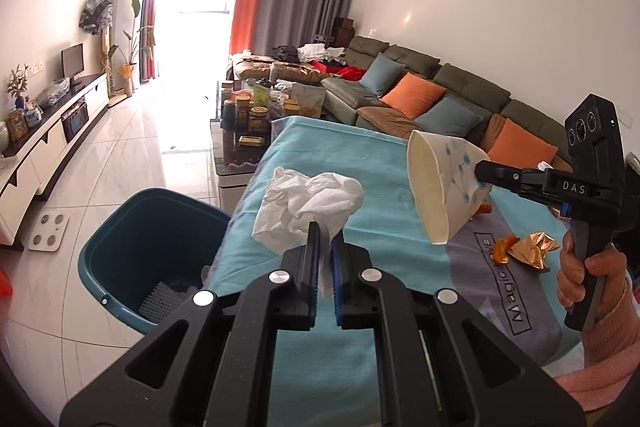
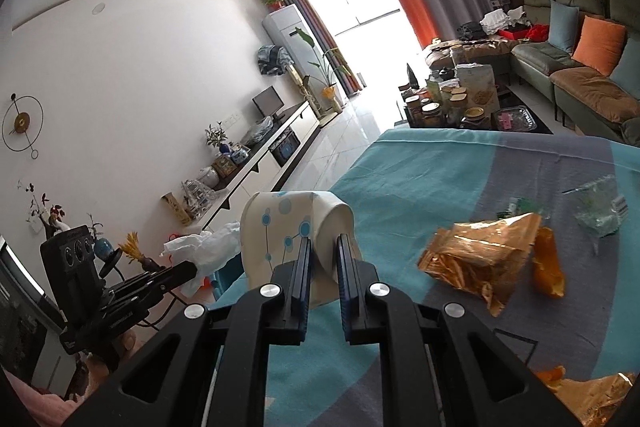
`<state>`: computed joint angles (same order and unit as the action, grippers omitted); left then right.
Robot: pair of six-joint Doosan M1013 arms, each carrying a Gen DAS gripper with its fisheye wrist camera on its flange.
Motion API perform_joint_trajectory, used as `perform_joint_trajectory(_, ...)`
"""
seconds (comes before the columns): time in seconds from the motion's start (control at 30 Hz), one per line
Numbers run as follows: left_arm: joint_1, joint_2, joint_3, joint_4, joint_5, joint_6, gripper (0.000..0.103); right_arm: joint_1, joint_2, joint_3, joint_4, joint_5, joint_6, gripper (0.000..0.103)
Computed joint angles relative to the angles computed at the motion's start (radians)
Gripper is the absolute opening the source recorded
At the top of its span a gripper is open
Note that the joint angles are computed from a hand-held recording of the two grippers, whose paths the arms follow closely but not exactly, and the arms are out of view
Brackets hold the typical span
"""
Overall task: Collect trash
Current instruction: 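Carry the tissue and paper cup in both grippers over the teal bin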
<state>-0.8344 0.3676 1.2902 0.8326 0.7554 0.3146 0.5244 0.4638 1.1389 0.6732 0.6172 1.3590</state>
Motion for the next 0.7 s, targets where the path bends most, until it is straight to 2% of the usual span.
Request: perform_joint_trajectory(0.7,0.047,-0.076,0.104,0.047,0.088,-0.101,0.006,0.069,0.202,-0.332,-0.053,0.205,0.042,0.011)
